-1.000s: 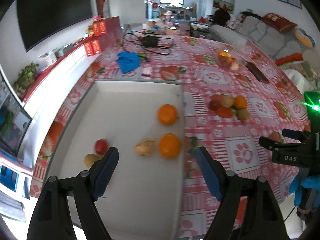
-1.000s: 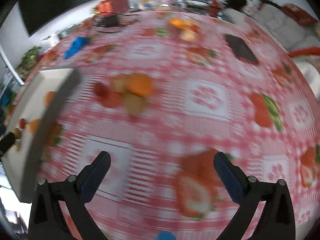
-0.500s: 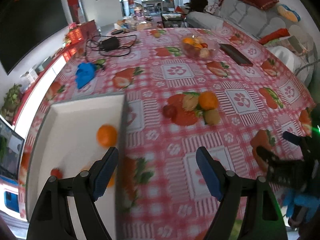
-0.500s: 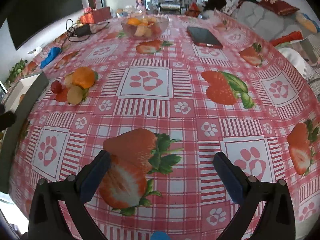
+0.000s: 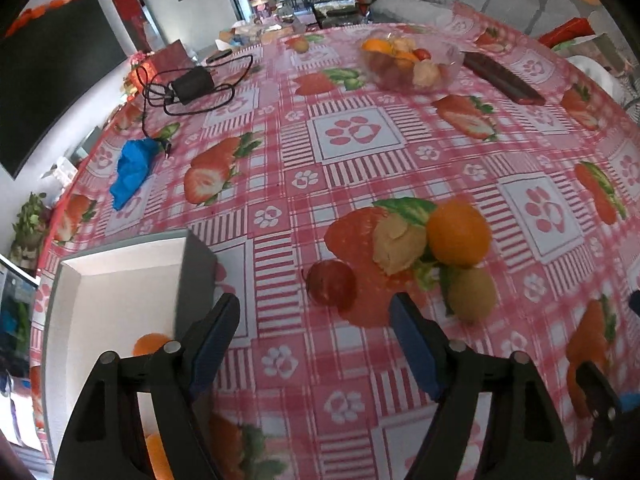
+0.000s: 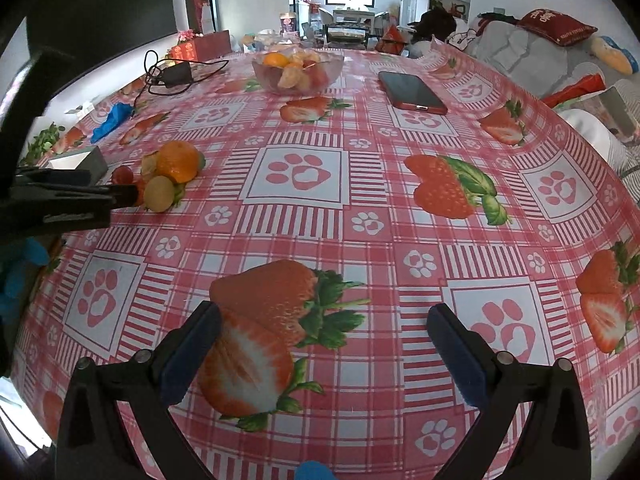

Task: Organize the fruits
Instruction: 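Grasp a red tomato with the left tool while the right tool grasps a yellow-green fruit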

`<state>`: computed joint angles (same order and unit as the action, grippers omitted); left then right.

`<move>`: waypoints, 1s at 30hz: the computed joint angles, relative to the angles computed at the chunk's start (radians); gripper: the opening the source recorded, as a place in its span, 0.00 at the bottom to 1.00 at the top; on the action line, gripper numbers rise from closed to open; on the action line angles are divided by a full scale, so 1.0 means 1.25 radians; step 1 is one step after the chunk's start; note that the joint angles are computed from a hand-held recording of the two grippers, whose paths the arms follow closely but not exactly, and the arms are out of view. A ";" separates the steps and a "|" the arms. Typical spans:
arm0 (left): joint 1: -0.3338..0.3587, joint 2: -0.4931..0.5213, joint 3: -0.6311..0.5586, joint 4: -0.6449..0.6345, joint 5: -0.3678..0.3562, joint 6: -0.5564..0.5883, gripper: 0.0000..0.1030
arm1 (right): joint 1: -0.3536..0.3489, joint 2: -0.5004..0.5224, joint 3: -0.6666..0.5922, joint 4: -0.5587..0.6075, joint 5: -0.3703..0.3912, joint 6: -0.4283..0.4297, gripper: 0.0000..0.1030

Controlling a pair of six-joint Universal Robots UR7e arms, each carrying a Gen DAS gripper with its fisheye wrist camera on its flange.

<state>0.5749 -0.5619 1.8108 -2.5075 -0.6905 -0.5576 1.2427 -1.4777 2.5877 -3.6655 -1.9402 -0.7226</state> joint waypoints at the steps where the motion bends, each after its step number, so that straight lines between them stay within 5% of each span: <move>1: 0.003 0.003 -0.004 -0.008 -0.001 0.003 0.77 | 0.000 -0.001 0.001 0.000 0.001 -0.001 1.00; 5: 0.010 0.015 -0.010 -0.051 -0.007 0.033 0.74 | 0.000 -0.001 0.001 0.000 0.002 -0.001 1.00; 8: 0.013 0.010 0.004 -0.099 -0.039 0.046 0.59 | 0.000 0.000 0.000 0.000 0.002 -0.001 1.00; 12: 0.007 0.004 0.022 -0.132 -0.061 0.031 0.26 | 0.000 0.000 0.000 0.000 0.002 -0.001 1.00; 30: -0.090 -0.095 0.227 -0.161 -0.070 -0.120 0.24 | 0.000 0.001 0.000 -0.002 0.003 -0.001 1.00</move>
